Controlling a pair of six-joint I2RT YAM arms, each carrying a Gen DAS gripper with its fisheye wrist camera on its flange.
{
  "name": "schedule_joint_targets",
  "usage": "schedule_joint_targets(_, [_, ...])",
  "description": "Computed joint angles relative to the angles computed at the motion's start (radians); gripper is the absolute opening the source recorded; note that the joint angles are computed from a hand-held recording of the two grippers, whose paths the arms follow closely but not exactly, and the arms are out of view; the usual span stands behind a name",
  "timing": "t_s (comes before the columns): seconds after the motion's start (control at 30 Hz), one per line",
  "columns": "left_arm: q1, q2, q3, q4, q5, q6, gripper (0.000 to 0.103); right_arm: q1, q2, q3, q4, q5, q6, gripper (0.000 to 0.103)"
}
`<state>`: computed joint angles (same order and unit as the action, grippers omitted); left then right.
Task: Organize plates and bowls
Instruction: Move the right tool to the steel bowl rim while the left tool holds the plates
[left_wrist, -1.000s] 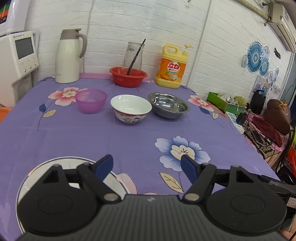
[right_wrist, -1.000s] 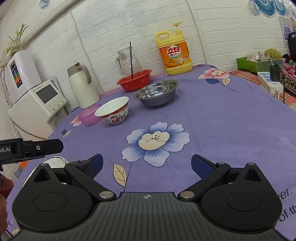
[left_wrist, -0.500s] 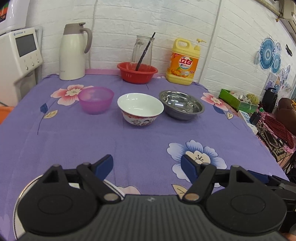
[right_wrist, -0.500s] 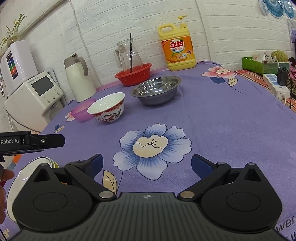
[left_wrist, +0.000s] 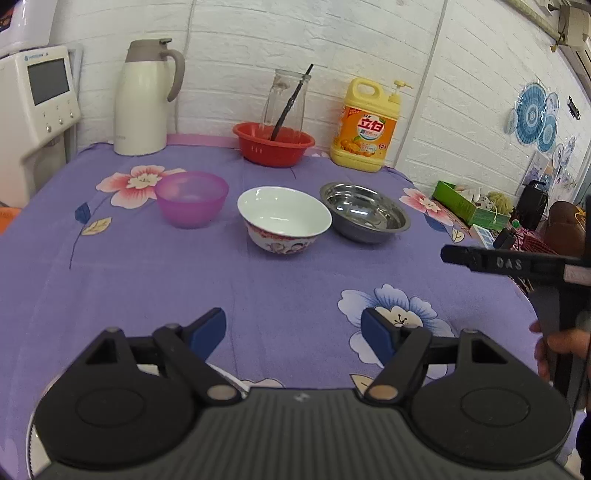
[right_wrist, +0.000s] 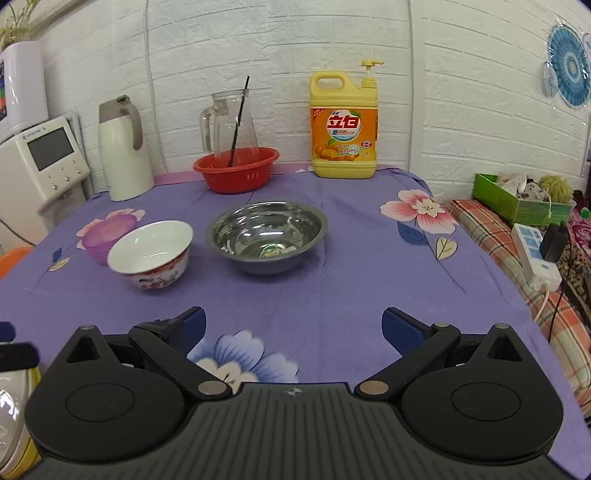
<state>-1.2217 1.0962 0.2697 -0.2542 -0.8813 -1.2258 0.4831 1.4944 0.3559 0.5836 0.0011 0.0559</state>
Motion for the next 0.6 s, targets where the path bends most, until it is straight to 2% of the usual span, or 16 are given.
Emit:
schedule_joint_targets(0.2, [0.085, -0.122, -0.051, -0.013, 0.020, 0.082, 0.074, -0.019, 0.285, 0.369, -0.155, 0.040, -0.062, 0.103])
schedule_joint_targets(0.33, [0.134, -0.203, -0.083, -0.040, 0.031, 0.123, 0.074, -0.033, 0.443, 0.591, -0.289, 0.019, -0.051, 0.103])
schedule_joint_targets(0.5, [0.187, -0.259, -0.112, -0.035, 0.065, 0.169, 0.074, -0.032, 0.586, 0.801, -0.460, 0.052, -0.045, 0.103])
schedule_joint_targets(0.6, [0.211, -0.269, -0.123, -0.011, 0.085, 0.192, 0.074, -0.031, 0.624, 0.853, -0.514, 0.051, -0.059, 0.103])
